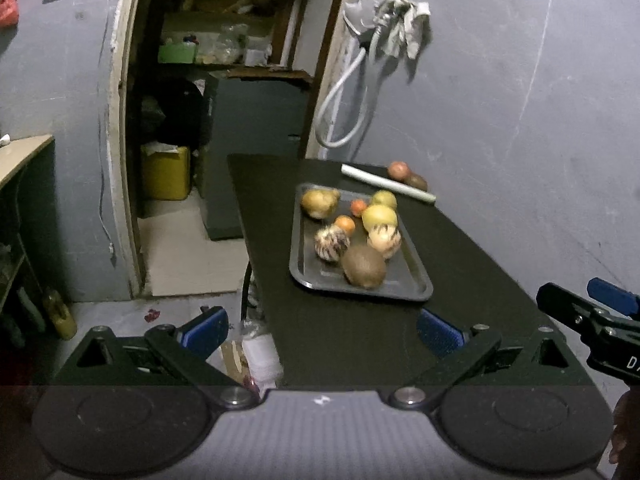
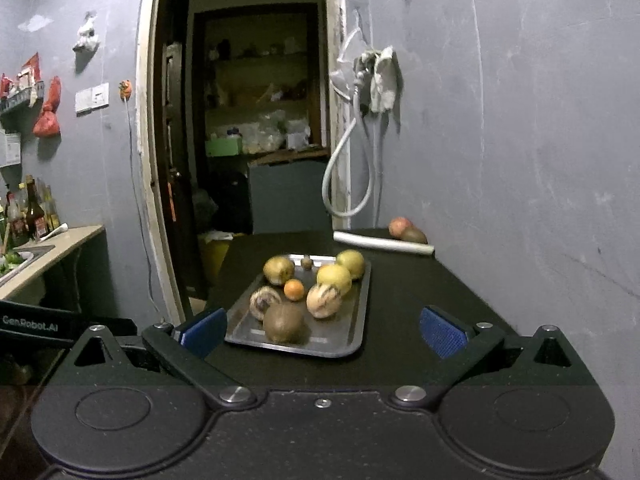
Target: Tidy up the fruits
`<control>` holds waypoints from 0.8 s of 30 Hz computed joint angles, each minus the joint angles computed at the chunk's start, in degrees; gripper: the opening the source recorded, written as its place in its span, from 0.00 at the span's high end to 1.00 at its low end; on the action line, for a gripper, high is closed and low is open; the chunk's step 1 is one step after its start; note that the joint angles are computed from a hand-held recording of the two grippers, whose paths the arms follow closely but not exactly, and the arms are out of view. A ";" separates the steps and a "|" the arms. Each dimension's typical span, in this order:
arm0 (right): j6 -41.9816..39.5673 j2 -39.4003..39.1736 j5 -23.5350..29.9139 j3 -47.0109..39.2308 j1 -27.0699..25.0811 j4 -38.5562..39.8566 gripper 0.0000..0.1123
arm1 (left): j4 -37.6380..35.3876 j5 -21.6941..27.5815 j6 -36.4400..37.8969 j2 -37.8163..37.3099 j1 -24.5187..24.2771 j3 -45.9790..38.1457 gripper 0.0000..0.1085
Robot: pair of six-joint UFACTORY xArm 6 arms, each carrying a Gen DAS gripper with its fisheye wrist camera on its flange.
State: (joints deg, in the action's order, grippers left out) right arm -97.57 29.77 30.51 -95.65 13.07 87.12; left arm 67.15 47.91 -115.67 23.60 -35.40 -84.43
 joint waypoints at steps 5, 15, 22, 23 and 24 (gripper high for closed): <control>-0.74 -2.73 -1.90 4.97 0.48 0.97 0.09 | 0.64 -1.55 -2.22 -0.92 -0.74 2.91 0.06; 0.13 -4.08 -3.32 8.30 0.35 -0.19 0.09 | 0.65 -3.01 -5.37 -2.07 -0.98 5.88 0.06; -0.66 -2.46 -3.30 5.83 0.23 0.59 0.09 | 0.76 -2.66 -4.74 -0.96 -0.98 4.21 0.06; 0.00 -2.19 -3.28 5.42 0.28 0.11 0.09 | 0.51 -2.47 -4.47 -0.74 -0.98 3.86 0.06; 1.12 -1.71 -3.24 4.75 0.27 -0.67 0.09 | 0.62 -2.49 -4.47 -0.77 -0.97 3.88 0.06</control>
